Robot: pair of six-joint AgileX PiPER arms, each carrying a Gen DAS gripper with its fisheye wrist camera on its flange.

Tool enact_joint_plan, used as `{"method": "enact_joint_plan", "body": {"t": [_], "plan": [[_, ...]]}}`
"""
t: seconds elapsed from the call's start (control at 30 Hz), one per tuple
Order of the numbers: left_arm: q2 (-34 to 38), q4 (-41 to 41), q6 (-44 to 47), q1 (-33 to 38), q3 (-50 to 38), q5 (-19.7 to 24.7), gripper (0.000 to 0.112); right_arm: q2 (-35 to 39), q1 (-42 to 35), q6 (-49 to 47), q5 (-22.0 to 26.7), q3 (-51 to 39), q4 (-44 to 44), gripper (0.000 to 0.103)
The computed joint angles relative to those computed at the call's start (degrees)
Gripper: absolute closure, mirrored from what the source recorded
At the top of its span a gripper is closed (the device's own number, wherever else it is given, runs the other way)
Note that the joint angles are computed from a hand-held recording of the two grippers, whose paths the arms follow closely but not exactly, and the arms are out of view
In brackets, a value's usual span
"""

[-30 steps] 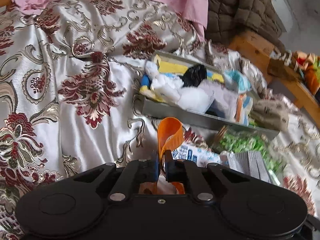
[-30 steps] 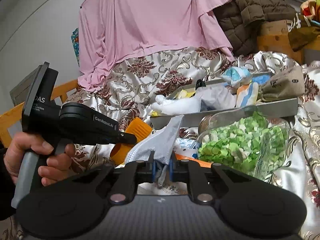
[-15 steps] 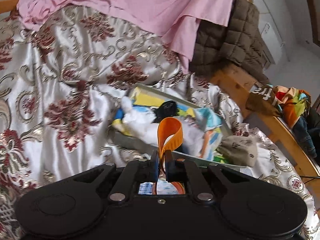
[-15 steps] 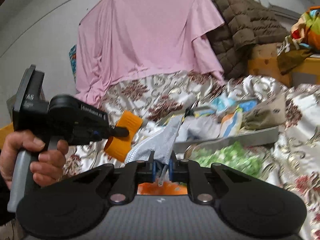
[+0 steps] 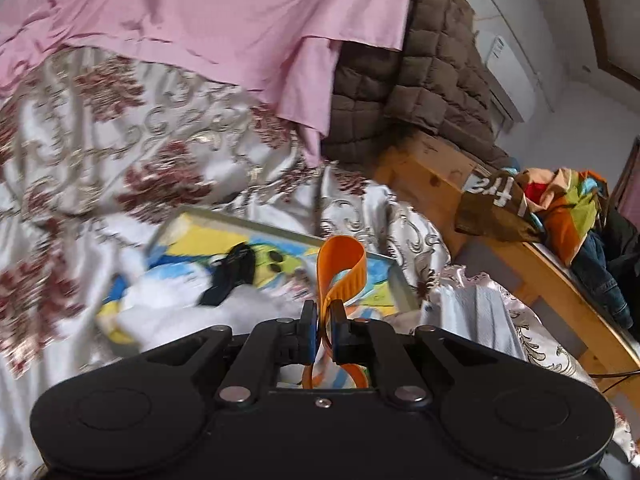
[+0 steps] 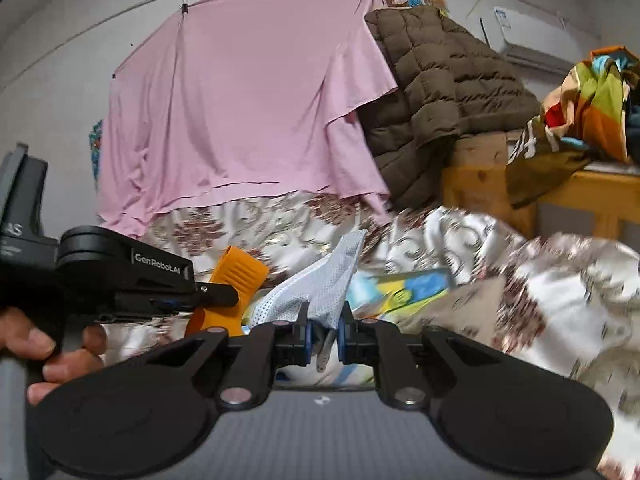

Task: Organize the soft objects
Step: 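Carry the orange strap with the left tool while the right tool carries the mask to the tray, then lower the orange strap into the tray and open the left tool while the right tool releases the mask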

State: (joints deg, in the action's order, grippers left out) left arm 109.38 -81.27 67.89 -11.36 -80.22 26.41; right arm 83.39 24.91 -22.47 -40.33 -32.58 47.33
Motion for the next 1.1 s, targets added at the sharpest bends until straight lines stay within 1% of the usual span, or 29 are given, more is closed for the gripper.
{"method": "enact_joint_plan", "body": {"t": [0.07,0.17,0.27,0.33,0.47,0.53,0.6,0.77,0.87,1.0,1.1], "plan": [[2.5,1.8,-2.2,-2.1,-3.5,-1.4,0.106,2.1,-4.7,0.0,3.7,-2.5,-4.1,0.090],[6.9,5.9,-5.8,-4.3,-9.2,-2.7,0.105,6.0,-7.8,-5.5,5.3,-5.8,-5.1,0.090],[11.1,9.8,-9.0,-5.8,-14.2,-3.0,0.105,9.4,-10.8,-7.4,8.1,-8.7,-6.3,0.090],[13.4,11.9,-10.6,-6.5,-16.7,-3.2,0.104,11.2,-11.6,-7.8,9.4,-10.1,-6.0,0.090],[17.2,16.5,-15.0,-7.2,-20.5,-2.6,0.104,13.9,-11.4,-11.3,10.5,-11.9,-3.9,0.090],[18.2,17.7,-16.0,-7.4,-21.0,-2.9,0.104,14.9,-11.3,-14.0,11.1,-12.8,-2.6,0.090],[19.2,20.7,-19.1,-7.4,-22.1,-2.9,0.103,15.4,-11.3,-16.6,11.7,-13.5,-1.1,0.090],[20.8,26.3,-25.4,-6.9,-23.8,-2.4,0.098,16.6,-12.1,-20.6,14.1,-15.4,1.7,0.089],[20.7,27.1,-26.6,-6.5,-23.5,-2.8,0.096,16.9,-12.0,-20.9,14.1,-15.2,2.0,0.086],[20.0,26.5,-24.8,-6.7,-21.7,-4.0,0.090,17.2,-12.2,-20.1,14.3,-14.8,1.8,0.083],[19.9,30.2,-27.6,-7.4,-21.3,-5.6,0.090,17.5,-12.1,-20.2,13.8,-14.7,2.1,0.083]]}}
